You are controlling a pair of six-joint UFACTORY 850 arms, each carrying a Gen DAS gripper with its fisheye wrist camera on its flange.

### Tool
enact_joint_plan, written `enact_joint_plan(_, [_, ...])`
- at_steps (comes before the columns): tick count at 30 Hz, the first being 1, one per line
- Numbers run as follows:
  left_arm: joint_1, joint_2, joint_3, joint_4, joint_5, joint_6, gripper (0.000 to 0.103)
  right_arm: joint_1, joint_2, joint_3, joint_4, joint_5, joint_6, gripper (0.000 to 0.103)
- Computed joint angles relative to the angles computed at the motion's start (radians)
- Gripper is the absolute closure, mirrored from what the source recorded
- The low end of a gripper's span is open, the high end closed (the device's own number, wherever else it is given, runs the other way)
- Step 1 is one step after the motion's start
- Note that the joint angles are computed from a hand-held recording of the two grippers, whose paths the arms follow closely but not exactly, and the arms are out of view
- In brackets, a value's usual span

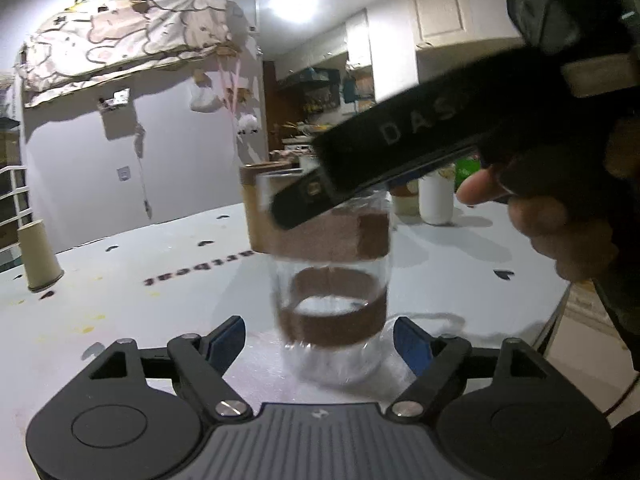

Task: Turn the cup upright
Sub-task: 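Grasp the glass cup rim with the right tool while the left tool releases it, then carry the upright glass cup beside the white mug and open the right tool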

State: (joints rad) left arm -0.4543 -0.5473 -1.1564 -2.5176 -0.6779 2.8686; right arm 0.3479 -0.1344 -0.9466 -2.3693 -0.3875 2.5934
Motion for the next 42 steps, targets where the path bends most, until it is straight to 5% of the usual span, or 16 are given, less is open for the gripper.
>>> enact_joint_plan(8, [0.004, 0.013, 0.032, -0.169, -0.028, 0.03, 0.01, -0.076, -0.047, -0.061, 0.324, -0.15, -0.213, 0.027])
enact_joint_plan(19, [0.017, 0.02, 0.045, -0.229, -0.038, -0.004, 0.01, -0.159, -0.206, -0.232, 0.68, -0.414, -0.405, 0.027])
enact_joint_plan(27, [0.016, 0.023, 0.055, -0.248, -0.051, -0.001, 0.01, -0.163, -0.31, -0.348, 0.783, -0.504, -0.441, 0.027])
enact_joint_plan(42, [0.014, 0.027, 0.06, -0.27, -0.052, 0.007, 0.01, -0.168, -0.349, -0.404, 0.817, -0.515, -0.452, 0.026])
